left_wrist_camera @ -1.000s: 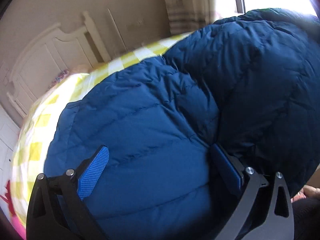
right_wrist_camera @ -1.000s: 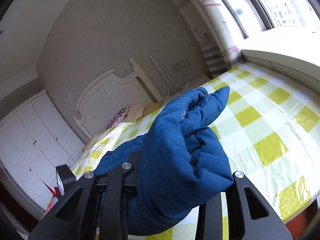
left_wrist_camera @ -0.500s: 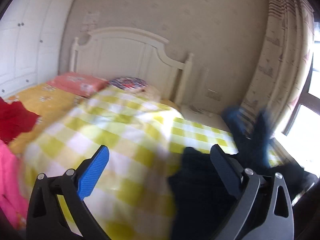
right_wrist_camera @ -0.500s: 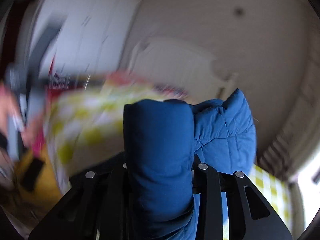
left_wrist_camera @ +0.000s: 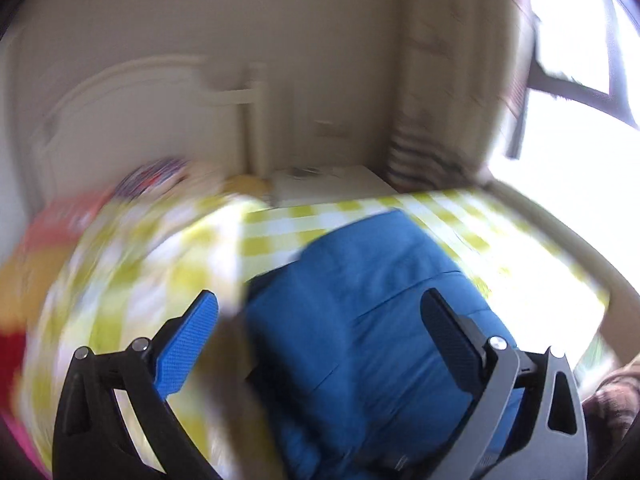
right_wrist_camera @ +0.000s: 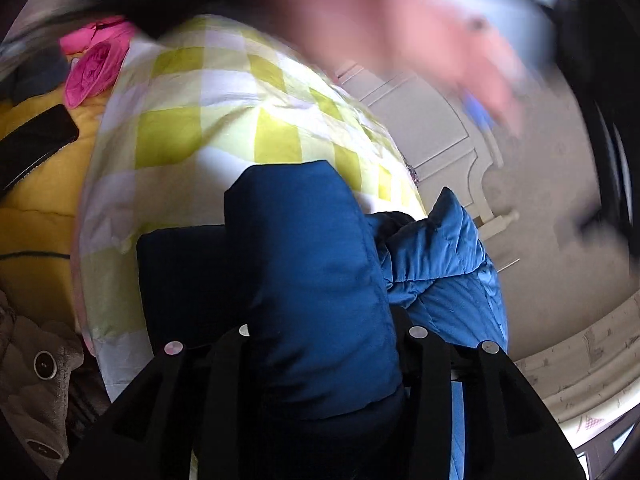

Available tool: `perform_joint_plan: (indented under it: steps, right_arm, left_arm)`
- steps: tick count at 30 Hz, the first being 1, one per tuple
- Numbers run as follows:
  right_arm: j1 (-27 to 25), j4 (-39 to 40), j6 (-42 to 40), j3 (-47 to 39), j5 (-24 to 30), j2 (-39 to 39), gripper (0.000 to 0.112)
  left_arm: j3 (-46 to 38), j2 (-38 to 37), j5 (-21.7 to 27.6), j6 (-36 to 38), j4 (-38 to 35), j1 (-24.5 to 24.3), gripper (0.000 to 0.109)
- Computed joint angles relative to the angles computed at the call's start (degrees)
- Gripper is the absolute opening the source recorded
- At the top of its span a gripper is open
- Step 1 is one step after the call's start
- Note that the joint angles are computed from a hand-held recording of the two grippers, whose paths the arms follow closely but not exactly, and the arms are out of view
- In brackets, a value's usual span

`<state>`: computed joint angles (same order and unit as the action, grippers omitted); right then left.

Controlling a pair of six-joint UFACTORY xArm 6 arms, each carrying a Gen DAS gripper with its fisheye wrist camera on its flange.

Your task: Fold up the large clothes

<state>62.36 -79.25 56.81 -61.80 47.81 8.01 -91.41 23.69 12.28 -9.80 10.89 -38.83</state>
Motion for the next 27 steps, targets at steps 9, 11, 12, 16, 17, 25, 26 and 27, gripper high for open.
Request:
perform_joint_plan:
  steps: [9,11,12,16,17,25,26,27]
  right_arm:
    - [-2.63,4.25,-6.50,5.75,-9.11,-7.40,0.055]
    - [-7.33,14.18,-11.13,11.26,-21.10,-14.75,0.055]
    - [-10.14,18.08,-11.47,14.64,-27.09,-18.73,0.055]
    - [-20.81,11.37,1.26,19.16,-33.73,-27.96,0.057]
    - [-24.09,9.47,5.13,18.90,-34.01,-28.95,0.057]
    - [-41.75,32.12,-6.17,2.13,-37.46,-8.43,0.057]
    - [-41.67,38.12,-11.12,-0.98,-35.58,-3.41,0.057]
    - [-41.09,44.12,-16.68,-4.01,-33.42,1.82,0.057]
  left_arm:
    - [-30.44,26.35,14.15,-1.49,4.14,0.62,0.101]
    - [-27.53,25.00,12.89,-6.22,6.95,1.72,0.101]
    - [-26.12,24.52,11.53,-7.98,8.50,1.93,0.101]
    - [-24.05,24.12,9.20,-6.87,5.72,2.29,0.101]
    - [-24.01,24.21,8.94,-6.25,4.85,2.48,0.101]
    - [-24.03,23.75,8.88,-6.18,4.31,2.48,0.101]
    - [-23.93,23.70,8.76,-6.24,4.28,2.54,0.101]
    - [-23.96,23.68,8.94,-8.42,6.18,2.71,0.101]
